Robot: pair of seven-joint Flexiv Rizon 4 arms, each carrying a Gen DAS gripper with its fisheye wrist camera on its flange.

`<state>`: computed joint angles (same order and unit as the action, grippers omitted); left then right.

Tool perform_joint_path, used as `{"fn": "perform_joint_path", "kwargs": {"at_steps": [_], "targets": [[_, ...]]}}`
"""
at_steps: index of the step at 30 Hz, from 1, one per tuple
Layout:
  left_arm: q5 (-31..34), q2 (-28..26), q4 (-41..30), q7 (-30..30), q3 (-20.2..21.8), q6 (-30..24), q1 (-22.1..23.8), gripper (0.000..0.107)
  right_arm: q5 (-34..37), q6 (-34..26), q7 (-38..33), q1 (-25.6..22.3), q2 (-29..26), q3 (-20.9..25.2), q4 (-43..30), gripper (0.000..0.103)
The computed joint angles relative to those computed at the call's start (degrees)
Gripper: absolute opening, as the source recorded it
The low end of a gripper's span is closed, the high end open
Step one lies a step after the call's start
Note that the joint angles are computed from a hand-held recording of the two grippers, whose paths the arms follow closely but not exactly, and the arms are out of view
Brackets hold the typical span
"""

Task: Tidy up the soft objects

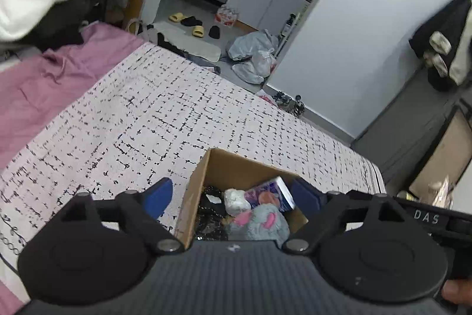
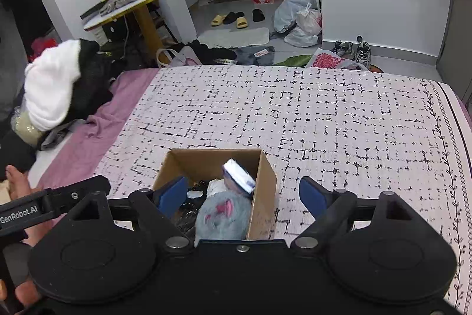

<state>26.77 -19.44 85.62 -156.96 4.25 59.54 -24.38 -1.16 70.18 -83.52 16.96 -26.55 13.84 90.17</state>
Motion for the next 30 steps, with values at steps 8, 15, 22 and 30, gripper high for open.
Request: {"fn": "perform_joint_path", "kwargs": {"at_steps": [8, 15, 22, 30], "targets": [[0.1, 1.7, -3.5, 7.3, -2.9, -8.2, -1.8, 0.096, 6.1, 2.2, -2.7, -3.8, 5.8, 2.9, 5.5, 0.094], [0.8, 3.2, -5.1, 11.0, -5.0, -11.9, -3.6, 0.097, 12.0, 4.3, -4.6, -5.6, 12.2, 3.0, 11.4, 0.103], [3.3, 4.3, -6.2, 12.0, -6.6, -12.3, -5.8, 0.102, 16.3, 6.4, -5.8, -5.8, 18.3, 1.6, 16.6, 0.103], [3.8, 6.2, -4.1, 12.4, -7.8, -10.5, -7.3, 0.102, 16.8, 8.0, -4.8, -4.3, 24.5, -0.8, 23.1, 0.103]]}}
